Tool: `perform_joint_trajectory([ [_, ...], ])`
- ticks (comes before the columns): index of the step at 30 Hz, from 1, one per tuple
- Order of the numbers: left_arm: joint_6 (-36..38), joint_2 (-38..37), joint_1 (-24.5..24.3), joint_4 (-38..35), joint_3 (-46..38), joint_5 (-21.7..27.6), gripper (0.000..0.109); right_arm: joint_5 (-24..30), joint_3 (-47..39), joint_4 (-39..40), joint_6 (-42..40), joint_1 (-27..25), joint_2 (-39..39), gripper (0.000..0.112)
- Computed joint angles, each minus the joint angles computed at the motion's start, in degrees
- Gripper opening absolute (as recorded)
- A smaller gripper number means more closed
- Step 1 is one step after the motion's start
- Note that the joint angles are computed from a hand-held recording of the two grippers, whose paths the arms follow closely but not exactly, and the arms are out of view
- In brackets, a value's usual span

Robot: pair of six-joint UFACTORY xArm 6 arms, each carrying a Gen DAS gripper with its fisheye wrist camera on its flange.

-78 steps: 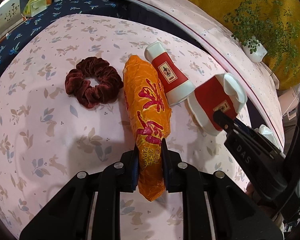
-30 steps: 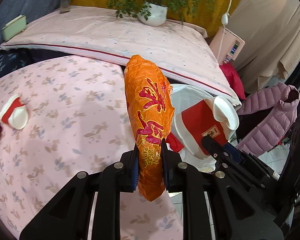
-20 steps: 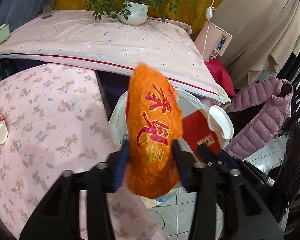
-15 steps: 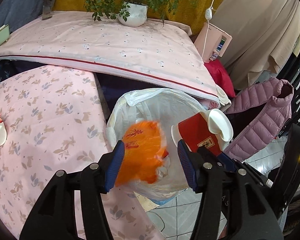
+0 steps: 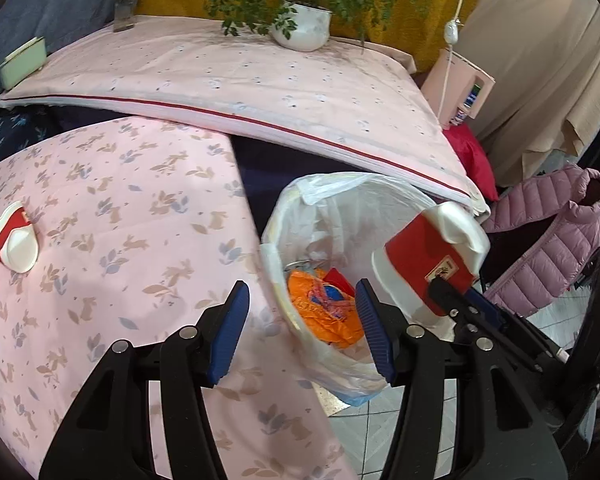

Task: Collect trash
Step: 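Open the left tool to drop the bag while the right tool releases the cup into the bin, then move both open tools back to the scrunchie and last cup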

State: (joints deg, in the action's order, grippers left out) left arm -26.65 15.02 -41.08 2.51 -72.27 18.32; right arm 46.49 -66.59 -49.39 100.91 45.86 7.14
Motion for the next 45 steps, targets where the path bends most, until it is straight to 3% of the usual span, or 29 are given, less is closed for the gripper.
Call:
perform_joint_trajectory([
  [2, -2.01, -0.44, 0.60, 1.92, 0.66, 0.18, 0.054, 1.38, -1.45, -0.01, -0.78, 0.45, 0.92, 0.027],
  [5, -5.78, -1.47, 1.63, 5.49, 2.21, -0.21, 0.063, 2.19, -2.88, -0.57, -0.78, 0.96, 1.81, 0.040],
  [10, -8.49, -3.52, 3.14, 7.88, 4.95, -1.15, 0.063, 2.31, -5.21, -0.55, -1.62, 1.70, 3.24, 0.046],
  [36, -11.27, -15.37, 12.82, 8.37, 20.33, -4.87, 0.063, 6.75, -28.43, 3.24, -13.25, 7.87, 19.09, 0.060],
  [45, -10.16, -19.44, 18.81, 6.59, 26.19, -5.61, 0.065, 9.32, -43.98, 6.78, -20.91, 10.01, 29.53, 0.060],
])
